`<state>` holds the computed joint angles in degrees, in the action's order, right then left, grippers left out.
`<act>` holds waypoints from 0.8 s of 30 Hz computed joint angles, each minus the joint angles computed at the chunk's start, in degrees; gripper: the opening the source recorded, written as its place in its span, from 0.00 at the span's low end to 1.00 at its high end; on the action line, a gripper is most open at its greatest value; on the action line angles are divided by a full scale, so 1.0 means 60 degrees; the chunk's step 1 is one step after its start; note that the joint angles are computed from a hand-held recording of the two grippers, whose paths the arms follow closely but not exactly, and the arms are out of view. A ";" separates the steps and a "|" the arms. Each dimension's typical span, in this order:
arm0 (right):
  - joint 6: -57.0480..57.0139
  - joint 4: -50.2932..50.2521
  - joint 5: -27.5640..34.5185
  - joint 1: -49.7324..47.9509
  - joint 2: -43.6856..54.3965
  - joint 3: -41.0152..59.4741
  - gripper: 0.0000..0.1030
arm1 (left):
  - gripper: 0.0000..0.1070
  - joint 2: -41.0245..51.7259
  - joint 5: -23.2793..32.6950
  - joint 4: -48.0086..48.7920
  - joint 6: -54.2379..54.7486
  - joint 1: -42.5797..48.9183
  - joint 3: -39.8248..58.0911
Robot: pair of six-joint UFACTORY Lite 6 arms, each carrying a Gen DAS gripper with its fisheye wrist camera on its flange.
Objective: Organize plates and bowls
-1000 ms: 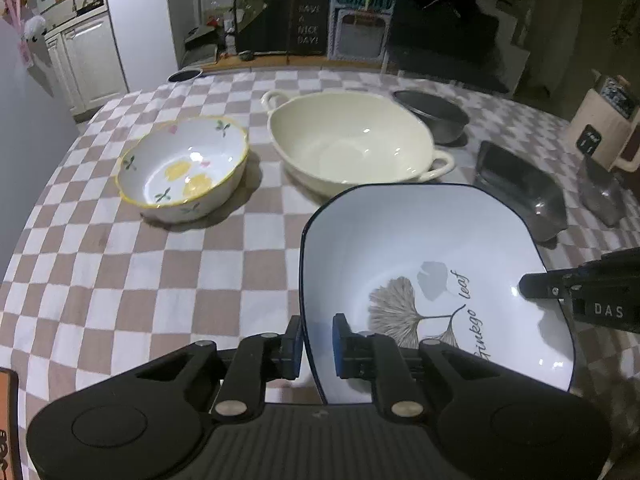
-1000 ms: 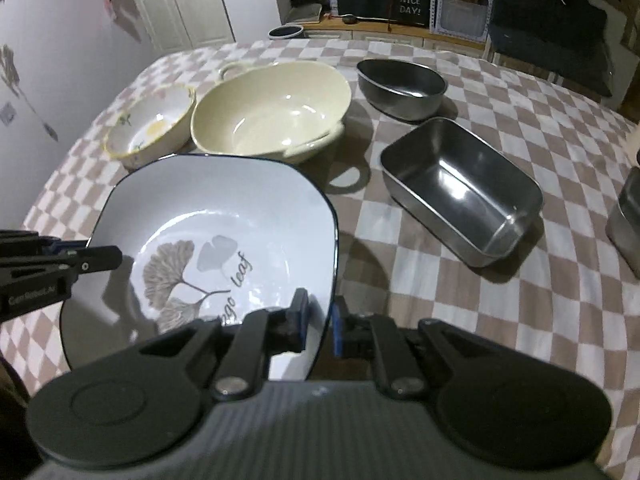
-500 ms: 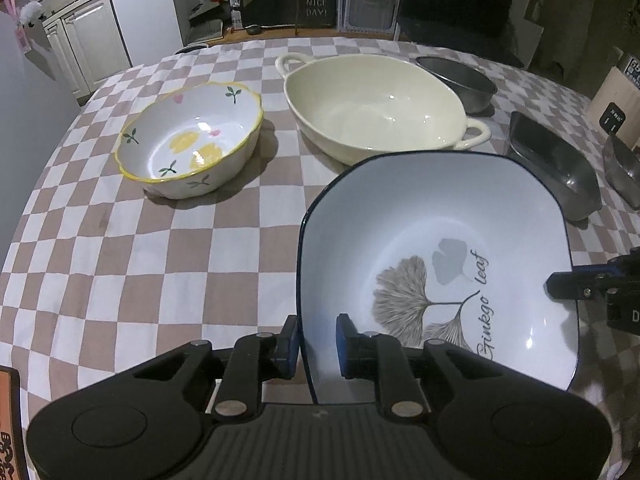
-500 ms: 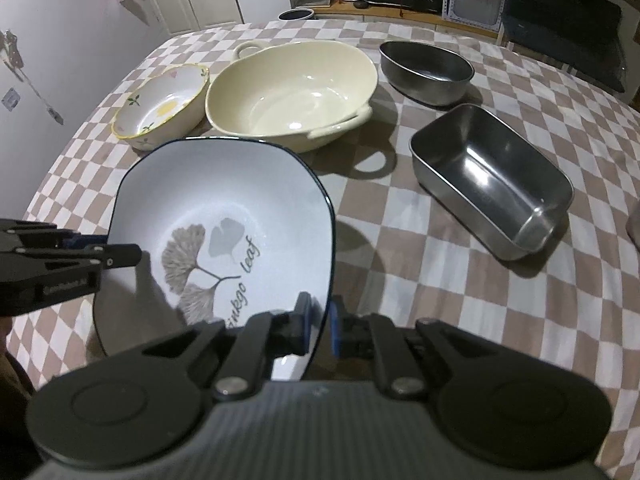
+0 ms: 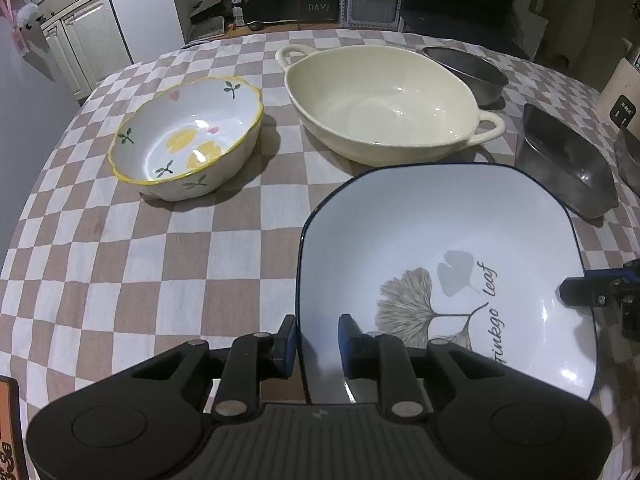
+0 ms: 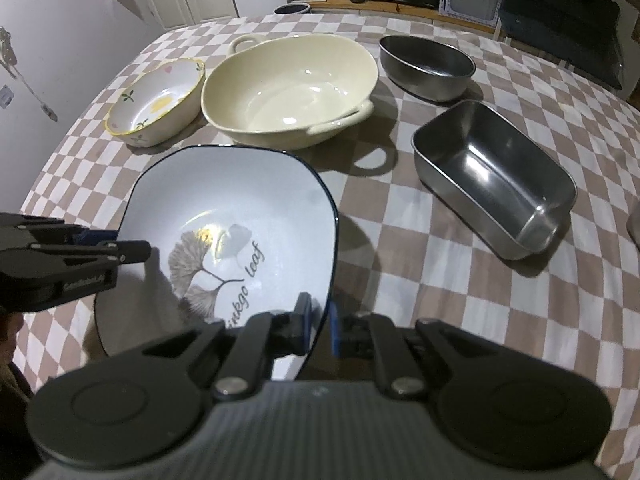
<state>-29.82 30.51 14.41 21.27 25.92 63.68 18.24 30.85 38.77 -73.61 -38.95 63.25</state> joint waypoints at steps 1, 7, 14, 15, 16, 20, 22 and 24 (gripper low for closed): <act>0.0032 -0.0037 0.0007 -0.0008 0.0027 0.0034 0.12 | 0.22 0.0038 0.0011 -0.0019 0.0026 0.0007 0.0035; 0.0423 -0.0367 0.0037 0.0009 0.0194 0.0236 0.12 | 0.22 0.0223 0.0080 0.0050 0.0066 0.0023 0.0199; 0.1405 -0.1185 0.0013 0.0158 0.0448 0.0542 0.12 | 0.22 0.0352 0.0143 0.0361 0.0007 0.0064 0.0336; 0.1659 -0.1425 0.0053 0.0185 0.0522 0.0602 0.12 | 0.21 0.0349 0.0132 0.0421 -0.0001 0.0061 0.0336; 0.1943 -0.1683 0.0097 0.0221 0.0598 0.0652 0.12 | 0.21 0.0351 0.0118 0.0449 0.0004 0.0053 0.0344; 0.2337 -0.1938 0.0237 0.0196 0.0981 0.0940 0.13 | 0.21 0.0391 0.0169 0.0386 0.0269 0.0026 0.0437; 0.2065 -0.1478 0.0214 0.0109 0.1036 0.0974 0.13 | 0.21 0.0355 0.0126 0.0271 0.0352 0.0070 0.0406; 0.1941 -0.1164 0.0152 0.0067 0.1041 0.0940 0.13 | 0.21 0.0313 0.0062 0.0192 0.0436 0.0118 0.0371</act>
